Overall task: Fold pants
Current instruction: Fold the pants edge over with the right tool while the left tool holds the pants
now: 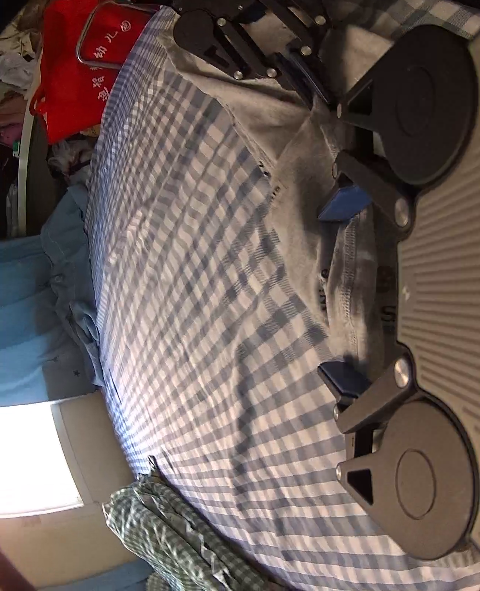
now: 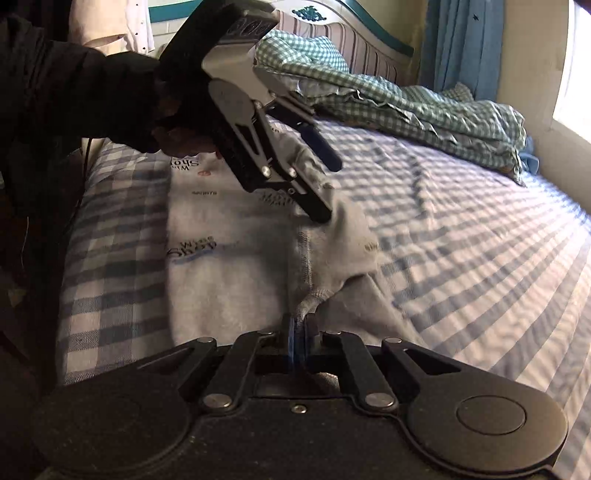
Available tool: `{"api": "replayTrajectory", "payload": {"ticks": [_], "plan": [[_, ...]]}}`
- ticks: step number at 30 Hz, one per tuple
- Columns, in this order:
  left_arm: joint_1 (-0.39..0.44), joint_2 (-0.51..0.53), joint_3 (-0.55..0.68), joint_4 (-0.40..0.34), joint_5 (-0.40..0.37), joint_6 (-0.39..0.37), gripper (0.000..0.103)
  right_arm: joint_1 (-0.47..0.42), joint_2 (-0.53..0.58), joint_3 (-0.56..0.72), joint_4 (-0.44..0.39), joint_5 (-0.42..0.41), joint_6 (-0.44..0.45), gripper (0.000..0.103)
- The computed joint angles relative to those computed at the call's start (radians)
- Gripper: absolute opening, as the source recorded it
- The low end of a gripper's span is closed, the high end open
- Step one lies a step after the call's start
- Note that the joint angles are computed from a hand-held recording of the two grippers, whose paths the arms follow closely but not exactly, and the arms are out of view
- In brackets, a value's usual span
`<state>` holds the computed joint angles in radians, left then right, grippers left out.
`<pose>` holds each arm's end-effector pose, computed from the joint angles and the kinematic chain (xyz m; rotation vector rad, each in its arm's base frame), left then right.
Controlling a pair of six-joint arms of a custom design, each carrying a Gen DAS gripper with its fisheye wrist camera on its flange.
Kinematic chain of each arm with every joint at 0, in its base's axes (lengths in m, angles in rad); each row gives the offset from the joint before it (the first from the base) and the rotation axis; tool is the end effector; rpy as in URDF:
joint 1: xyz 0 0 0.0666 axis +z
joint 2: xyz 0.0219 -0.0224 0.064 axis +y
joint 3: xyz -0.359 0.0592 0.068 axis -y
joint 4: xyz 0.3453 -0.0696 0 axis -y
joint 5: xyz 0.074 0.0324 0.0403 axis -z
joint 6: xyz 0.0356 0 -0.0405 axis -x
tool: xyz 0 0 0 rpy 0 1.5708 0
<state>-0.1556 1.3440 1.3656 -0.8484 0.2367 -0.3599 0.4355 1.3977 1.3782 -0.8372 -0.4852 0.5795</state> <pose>0.4196 -0.0747 0.4231 0.7114 2.2667 -0.1863 0.3932 0.2008 0.4094 -1.3321 1.9489 0.5171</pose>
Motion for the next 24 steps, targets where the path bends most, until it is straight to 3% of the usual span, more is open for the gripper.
{"api": "replayTrajectory", "payload": {"ticks": [4, 8, 11, 14, 15, 17, 20, 24], "plan": [[0.027, -0.08, -0.154, 0.141, 0.016, 0.079, 0.086, -0.064, 0.056, 0.084, -0.09, -0.146, -0.117, 0.026], [0.023, -0.138, -0.253, 0.255, -0.005, 0.106, 0.086, -0.137, 0.191, 0.278, -0.223, -0.32, -0.347, 0.035], [0.014, -0.159, -0.27, 0.279, -0.03, 0.098, 0.087, -0.154, 0.344, 0.48, -0.395, -0.434, -0.419, 0.038], [0.0, -0.166, -0.273, 0.254, -0.078, 0.086, 0.087, -0.146, 0.501, 0.667, -0.614, -0.542, -0.455, 0.039], [-0.004, -0.173, -0.279, 0.251, -0.093, 0.084, 0.087, -0.139, 0.533, 0.697, -0.652, -0.562, -0.473, 0.039], [-0.005, -0.188, -0.289, 0.243, -0.109, 0.091, 0.087, -0.128, 0.544, 0.689, -0.625, -0.579, -0.526, 0.039], [0.005, -0.205, -0.301, 0.224, -0.107, 0.118, 0.088, -0.124, 0.529, 0.629, -0.507, -0.641, -0.669, 0.039], [0.027, -0.214, -0.301, 0.201, -0.089, 0.158, 0.09, -0.126, 0.485, 0.505, -0.208, -0.678, -0.996, 0.041]]}}
